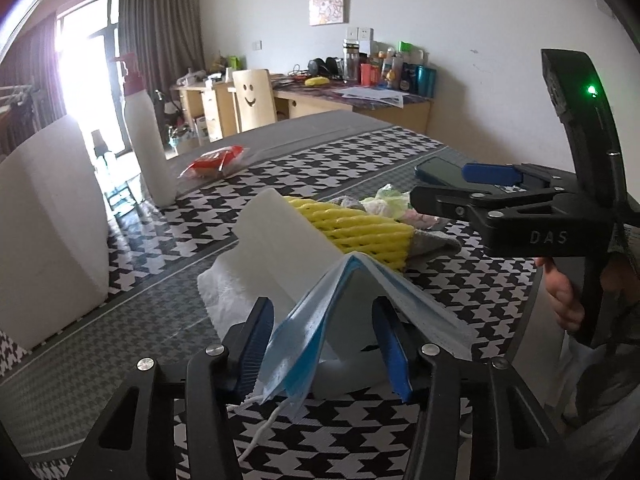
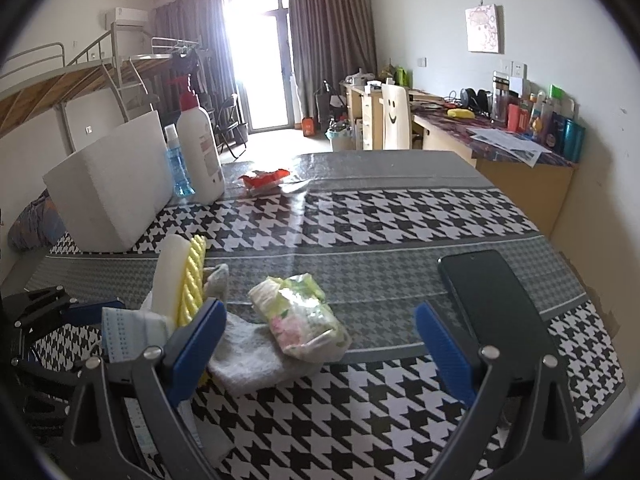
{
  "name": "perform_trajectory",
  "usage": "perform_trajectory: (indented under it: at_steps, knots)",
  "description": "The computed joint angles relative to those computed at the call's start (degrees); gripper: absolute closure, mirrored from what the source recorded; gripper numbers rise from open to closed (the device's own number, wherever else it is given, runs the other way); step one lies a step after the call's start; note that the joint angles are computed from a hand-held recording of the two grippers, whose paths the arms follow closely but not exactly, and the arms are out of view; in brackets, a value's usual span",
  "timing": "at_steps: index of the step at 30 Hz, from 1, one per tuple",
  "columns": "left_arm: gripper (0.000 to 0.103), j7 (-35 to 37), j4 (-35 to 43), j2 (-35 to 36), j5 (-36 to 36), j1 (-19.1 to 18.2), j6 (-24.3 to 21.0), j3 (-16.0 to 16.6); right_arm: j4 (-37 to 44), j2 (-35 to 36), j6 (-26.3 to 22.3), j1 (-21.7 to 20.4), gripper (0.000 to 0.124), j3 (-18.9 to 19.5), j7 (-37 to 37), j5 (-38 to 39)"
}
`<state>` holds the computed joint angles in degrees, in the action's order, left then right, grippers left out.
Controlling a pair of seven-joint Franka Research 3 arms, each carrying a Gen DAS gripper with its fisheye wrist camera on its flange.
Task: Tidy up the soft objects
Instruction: 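Grasp the blue face mask with the left gripper while the right gripper grasps the plastic bag, then lift the mask with the left gripper while the right gripper lifts the bag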
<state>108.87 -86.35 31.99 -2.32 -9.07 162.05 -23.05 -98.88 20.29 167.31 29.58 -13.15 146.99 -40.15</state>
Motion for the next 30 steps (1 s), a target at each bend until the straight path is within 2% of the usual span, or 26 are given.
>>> perform_trajectory:
  at_steps: [3, 4, 5, 7, 10, 13, 18, 20, 24, 26, 30]
  knots:
    - [0.055, -1.68, 1.22, 0.57, 1.19, -1.4, -0.89, 1.54, 0.63, 0.58, -0.08, -1.29, 0.026, 1.29, -2.75, 2.46]
    - [0.059, -1.9, 1.4, 0.64, 1.48, -1.59, -1.09, 1.68, 0.93, 0.86, -0.11, -1.64, 0.026, 1.62, -3.85, 3.41]
    - [0.067, -1.57, 1.96, 1.02, 1.36, -1.36, -1.86, 1.27, 1.11, 1.08, -0.07, -1.81, 0.026, 1.78, -4.72, 4.27]
    - [0.074, -0.73, 2.81, 1.55, 0.44, -0.67, -3.29, 0.28, 1.88, 1.79, -0.68, -2.71, 0.027, 2.84, -7.89, 7.19]
    - [0.083, -0.85, 3.69, 2.05, 0.13, -1.0, -3.99, 0.69, 3.08, 2.92, -1.91, -3.74, 0.03, 4.26, -12.61, 11.91]
    - [0.088, 0.31, 4.05, 2.35, -0.91, -0.44, -4.66, -0.03, 3.93, 3.85, -2.75, -5.13, 0.036, 6.14, -18.02, 17.0]
    - [0.088, 0.99, 4.64, 2.64, -1.86, -0.55, -5.48, 0.03, 5.15, 5.12, -4.32, -6.64, 0.05, 8.53, -25.44, 25.29]
    - [0.088, 1.13, 4.84, 2.83, -2.08, -0.64, -5.45, 0.13, 5.13, 5.24, -4.49, -6.34, 0.054, 8.39, -27.04, 27.28]
    - [0.091, 2.21, 4.24, 2.47, -2.82, -0.19, -5.02, -0.38, 4.46, 4.83, -4.52, -7.3, 0.074, 9.78, -31.3, 32.05]
    - [0.092, 2.83, 3.29, 1.9, -3.44, 0.24, -4.43, -0.86, 4.16, 4.58, -4.18, -6.34, 0.079, 8.73, -31.32, 32.34]
    - [0.094, 3.91, 1.27, 0.4, -4.44, 0.98, -3.13, -1.64, 2.63, 3.38, -1.77, -4.41, 0.08, 6.7, -30.66, 31.68]
